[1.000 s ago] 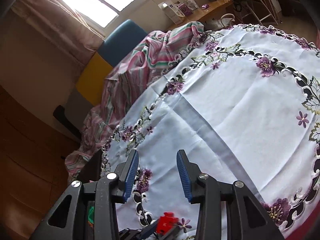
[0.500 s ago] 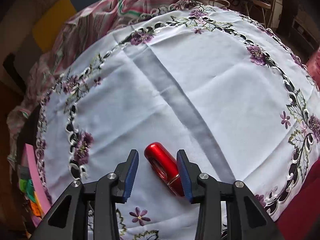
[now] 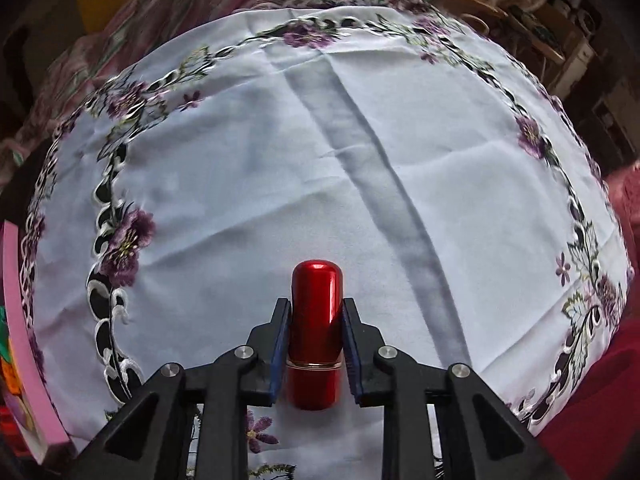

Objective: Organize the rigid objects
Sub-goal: 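Close the right gripper on the red lipstick tube, then carry the puzzle piece to the tray while the right gripper holds the lipstick tube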

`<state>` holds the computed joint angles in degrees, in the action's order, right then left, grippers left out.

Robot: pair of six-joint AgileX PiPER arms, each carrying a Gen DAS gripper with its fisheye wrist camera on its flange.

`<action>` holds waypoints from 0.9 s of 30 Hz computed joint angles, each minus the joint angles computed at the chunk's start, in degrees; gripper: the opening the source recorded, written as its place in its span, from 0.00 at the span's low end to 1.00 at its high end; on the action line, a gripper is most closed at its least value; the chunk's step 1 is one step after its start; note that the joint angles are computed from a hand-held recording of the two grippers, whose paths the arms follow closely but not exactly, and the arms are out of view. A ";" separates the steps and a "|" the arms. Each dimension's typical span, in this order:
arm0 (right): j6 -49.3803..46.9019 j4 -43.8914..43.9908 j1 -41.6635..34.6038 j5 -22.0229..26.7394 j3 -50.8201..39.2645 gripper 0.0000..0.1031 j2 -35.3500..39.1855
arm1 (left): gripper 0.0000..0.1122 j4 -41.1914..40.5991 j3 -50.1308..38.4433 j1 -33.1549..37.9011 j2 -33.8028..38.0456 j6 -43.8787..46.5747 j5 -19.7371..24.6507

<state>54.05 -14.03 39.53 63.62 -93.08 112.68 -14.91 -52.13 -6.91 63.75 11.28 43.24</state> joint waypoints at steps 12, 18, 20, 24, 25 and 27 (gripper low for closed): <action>-1.90 -0.54 0.75 -0.93 2.83 0.24 -1.04 | 0.29 0.53 2.01 11.20 -3.45 1.49 1.69; -1.77 -1.76 1.29 -1.41 4.97 0.24 -2.23 | 0.29 -1.89 2.99 15.98 -3.75 4.86 2.53; -1.79 -2.03 1.40 -1.72 5.73 0.24 -2.68 | 0.29 -2.69 3.18 17.65 -3.71 6.20 2.89; -1.77 -2.35 1.40 -2.42 7.43 0.24 -3.76 | 0.29 -3.96 3.65 20.43 -3.65 8.16 3.26; -1.86 -2.38 1.33 -2.49 7.64 0.24 -3.92 | 0.29 -4.16 3.74 20.97 -3.64 8.55 3.33; -1.99 -2.40 1.45 -1.94 6.52 0.24 -3.34 | 0.29 -4.75 4.02 22.30 -3.53 9.63 3.50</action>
<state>52.06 -16.43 40.99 61.68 -86.56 109.34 -19.66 -48.11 15.38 60.23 20.91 46.74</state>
